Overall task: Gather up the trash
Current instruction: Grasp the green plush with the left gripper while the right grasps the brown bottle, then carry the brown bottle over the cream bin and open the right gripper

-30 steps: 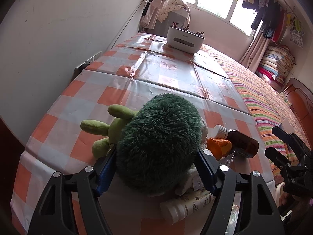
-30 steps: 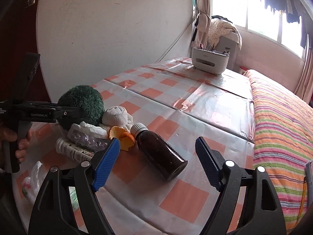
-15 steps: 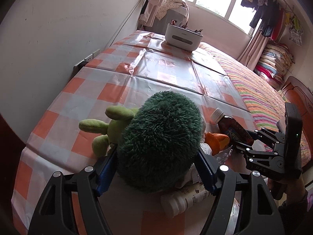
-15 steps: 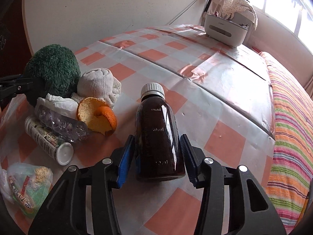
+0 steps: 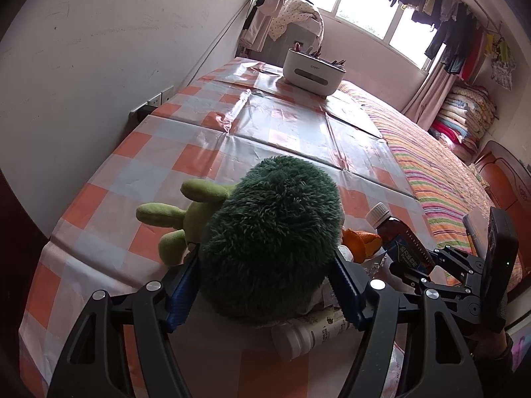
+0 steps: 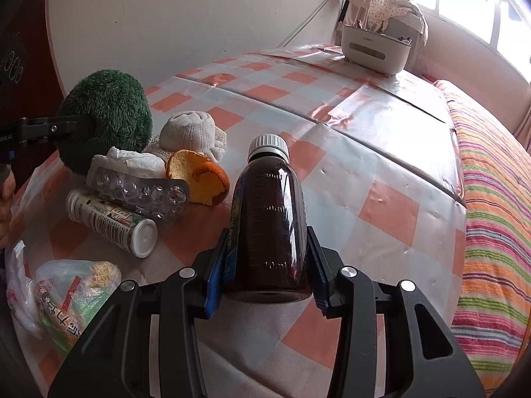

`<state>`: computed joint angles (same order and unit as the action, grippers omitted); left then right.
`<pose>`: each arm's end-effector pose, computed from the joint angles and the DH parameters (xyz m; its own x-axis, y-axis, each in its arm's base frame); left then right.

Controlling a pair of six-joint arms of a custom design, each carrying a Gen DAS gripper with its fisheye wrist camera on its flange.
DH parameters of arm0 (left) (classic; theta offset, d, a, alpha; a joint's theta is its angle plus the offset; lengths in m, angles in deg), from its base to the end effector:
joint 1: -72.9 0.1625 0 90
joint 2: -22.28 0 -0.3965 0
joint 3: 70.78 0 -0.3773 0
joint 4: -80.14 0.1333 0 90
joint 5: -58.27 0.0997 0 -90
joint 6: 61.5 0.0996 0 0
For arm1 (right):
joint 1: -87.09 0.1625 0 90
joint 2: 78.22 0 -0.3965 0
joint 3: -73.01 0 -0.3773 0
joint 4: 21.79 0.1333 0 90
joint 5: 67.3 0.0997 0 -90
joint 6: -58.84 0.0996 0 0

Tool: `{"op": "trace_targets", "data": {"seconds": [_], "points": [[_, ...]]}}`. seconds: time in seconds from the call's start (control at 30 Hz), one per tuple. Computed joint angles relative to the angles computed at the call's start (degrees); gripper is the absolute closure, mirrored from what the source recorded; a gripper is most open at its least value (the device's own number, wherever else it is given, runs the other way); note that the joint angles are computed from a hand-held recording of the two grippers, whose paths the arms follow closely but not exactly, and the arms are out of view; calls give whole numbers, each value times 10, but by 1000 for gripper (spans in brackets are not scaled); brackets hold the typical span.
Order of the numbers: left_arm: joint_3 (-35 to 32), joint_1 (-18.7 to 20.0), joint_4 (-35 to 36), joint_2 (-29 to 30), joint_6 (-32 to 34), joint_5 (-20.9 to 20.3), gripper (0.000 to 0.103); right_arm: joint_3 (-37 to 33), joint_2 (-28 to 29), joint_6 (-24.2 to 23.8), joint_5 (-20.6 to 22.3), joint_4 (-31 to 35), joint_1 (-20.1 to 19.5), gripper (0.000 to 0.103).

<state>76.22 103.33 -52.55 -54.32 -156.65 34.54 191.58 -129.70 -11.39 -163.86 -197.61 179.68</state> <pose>-0.1347 -0.3395 0.1109 -0.7749 -0.4971 -0.3904 0.0940 0.5201 -0.8489 0.1453 -0.5140 0.0635 -0.2960 -0.8931 0.3388 -0.9500 0.3122 -0.0068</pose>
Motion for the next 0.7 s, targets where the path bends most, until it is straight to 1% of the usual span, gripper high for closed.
{"op": "trace_targets", "data": {"seconds": [0.27, 0.37, 0.43, 0.53, 0.7], "points": [[0, -30, 58, -15, -51, 6, 35, 47, -61, 6, 40, 8, -15, 62], [-6, -49, 95, -15, -80, 7, 35, 67, -84, 6, 59, 10, -21, 62], [-6, -63, 108, -15, -95, 7, 35, 82, -101, 0, 71, 10, -26, 62], [-12, -90, 147, -14, -127, 8, 35, 105, -130, -8, 91, 14, -37, 62], [-24, -128, 169, 4, -140, 7, 35, 139, -183, -16, 125, 33, -60, 62]]}}
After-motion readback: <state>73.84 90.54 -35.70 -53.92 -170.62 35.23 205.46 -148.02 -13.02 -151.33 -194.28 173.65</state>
